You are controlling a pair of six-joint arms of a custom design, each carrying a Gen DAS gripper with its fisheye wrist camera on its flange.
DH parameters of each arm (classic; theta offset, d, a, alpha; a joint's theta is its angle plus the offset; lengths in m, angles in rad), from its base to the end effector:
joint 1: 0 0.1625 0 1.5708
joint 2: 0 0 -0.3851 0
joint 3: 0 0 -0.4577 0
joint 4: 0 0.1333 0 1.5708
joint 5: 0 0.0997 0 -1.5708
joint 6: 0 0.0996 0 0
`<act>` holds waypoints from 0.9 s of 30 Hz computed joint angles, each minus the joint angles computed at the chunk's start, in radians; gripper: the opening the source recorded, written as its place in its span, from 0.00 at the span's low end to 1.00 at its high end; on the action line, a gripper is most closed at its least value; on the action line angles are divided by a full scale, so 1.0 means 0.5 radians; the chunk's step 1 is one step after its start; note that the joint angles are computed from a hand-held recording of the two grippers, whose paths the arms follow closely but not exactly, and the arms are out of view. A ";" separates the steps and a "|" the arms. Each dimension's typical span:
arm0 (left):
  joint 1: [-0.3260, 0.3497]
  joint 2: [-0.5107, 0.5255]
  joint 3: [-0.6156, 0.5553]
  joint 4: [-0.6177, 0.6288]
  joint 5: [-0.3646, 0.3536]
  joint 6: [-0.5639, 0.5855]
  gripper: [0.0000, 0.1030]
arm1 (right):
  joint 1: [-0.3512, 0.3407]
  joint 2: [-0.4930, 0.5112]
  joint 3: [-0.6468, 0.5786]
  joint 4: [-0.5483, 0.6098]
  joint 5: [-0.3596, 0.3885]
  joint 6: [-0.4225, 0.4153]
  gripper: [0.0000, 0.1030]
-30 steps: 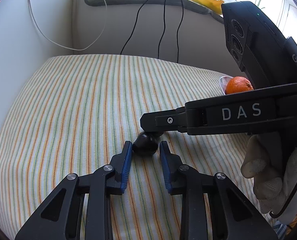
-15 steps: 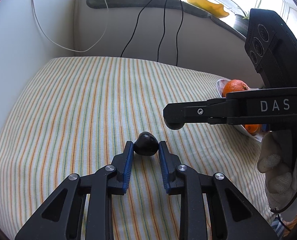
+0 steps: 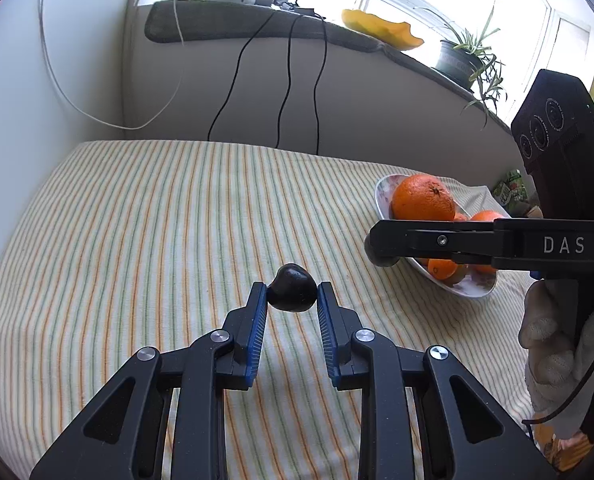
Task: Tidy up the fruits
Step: 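Carry both plums over the white plate with both tools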
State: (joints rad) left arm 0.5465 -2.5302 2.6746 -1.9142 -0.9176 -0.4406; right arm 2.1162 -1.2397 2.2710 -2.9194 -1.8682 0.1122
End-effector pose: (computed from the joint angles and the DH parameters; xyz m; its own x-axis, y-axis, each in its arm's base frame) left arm -0.1137 -0.2960 0.2599 -0.8233 0.3399 -0.4545 0.5377 0.7235 -0.4329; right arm 0.3405 -0.3604 0.0746 -0.9146 -0.3243 0.2417 -0.3929 0.8539 -0.3412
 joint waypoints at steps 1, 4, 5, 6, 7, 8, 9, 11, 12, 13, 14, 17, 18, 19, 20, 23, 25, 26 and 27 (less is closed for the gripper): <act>-0.010 0.006 0.003 -0.010 -0.006 -0.003 0.23 | -0.004 -0.038 0.026 -0.004 -0.004 0.001 0.25; -0.038 0.042 0.007 -0.051 -0.020 -0.015 0.23 | -0.007 -0.154 0.095 -0.006 -0.040 -0.007 0.25; -0.043 0.068 0.006 -0.077 -0.024 -0.015 0.23 | -0.008 -0.198 0.120 -0.004 -0.056 -0.014 0.25; -0.049 0.089 0.006 -0.098 -0.031 -0.015 0.23 | -0.011 -0.254 0.148 0.006 -0.069 -0.021 0.25; -0.049 0.116 0.003 -0.129 -0.039 -0.006 0.23 | -0.013 -0.291 0.167 0.010 -0.081 -0.023 0.25; -0.057 0.136 0.003 -0.148 -0.044 -0.006 0.23 | -0.011 -0.323 0.188 0.004 -0.093 -0.020 0.25; -0.057 0.174 -0.001 -0.187 -0.054 0.004 0.23 | -0.010 -0.336 0.201 -0.013 -0.105 -0.014 0.25; -0.070 0.227 -0.004 -0.239 -0.065 0.010 0.23 | -0.008 -0.383 0.229 -0.024 -0.126 -0.010 0.25; -0.080 0.240 -0.006 -0.249 -0.071 0.008 0.23 | -0.004 -0.417 0.245 -0.019 -0.147 -0.013 0.25; -0.083 0.269 -0.010 -0.277 -0.077 0.015 0.23 | 0.001 -0.428 0.253 -0.028 -0.174 -0.018 0.25; -0.086 0.288 -0.011 -0.297 -0.082 0.020 0.23 | 0.004 -0.451 0.264 -0.030 -0.199 -0.027 0.25; -0.080 0.402 -0.029 -0.406 -0.100 0.055 0.23 | 0.010 -0.519 0.298 -0.032 -0.248 -0.037 0.25; -0.076 0.439 -0.037 -0.440 -0.105 0.067 0.23 | 0.005 -0.546 0.309 -0.029 -0.251 -0.041 0.25; -0.072 0.475 -0.043 -0.474 -0.110 0.080 0.23 | 0.005 -0.569 0.321 -0.025 -0.257 -0.043 0.25; -0.067 0.512 -0.052 -0.509 -0.115 0.092 0.23 | 0.014 -0.620 0.346 -0.004 -0.270 -0.040 0.25; -0.053 0.609 -0.075 -0.601 -0.130 0.124 0.23 | 0.001 -0.650 0.367 -0.018 -0.296 -0.067 0.25; -0.042 0.667 -0.090 -0.656 -0.141 0.143 0.23 | 0.001 -0.679 0.382 -0.009 -0.306 -0.074 0.25; -0.037 0.696 -0.098 -0.682 -0.147 0.153 0.23 | 0.003 -0.693 0.391 -0.004 -0.312 -0.075 0.25; -0.032 0.723 -0.105 -0.705 -0.151 0.162 0.23 | 0.003 -0.693 0.394 -0.010 -0.316 -0.078 0.25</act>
State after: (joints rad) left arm 0.5303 -2.1689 2.6220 -2.2667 -0.9933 -0.3596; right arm 2.1177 -1.5860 2.4681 -2.9242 -2.0261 0.0730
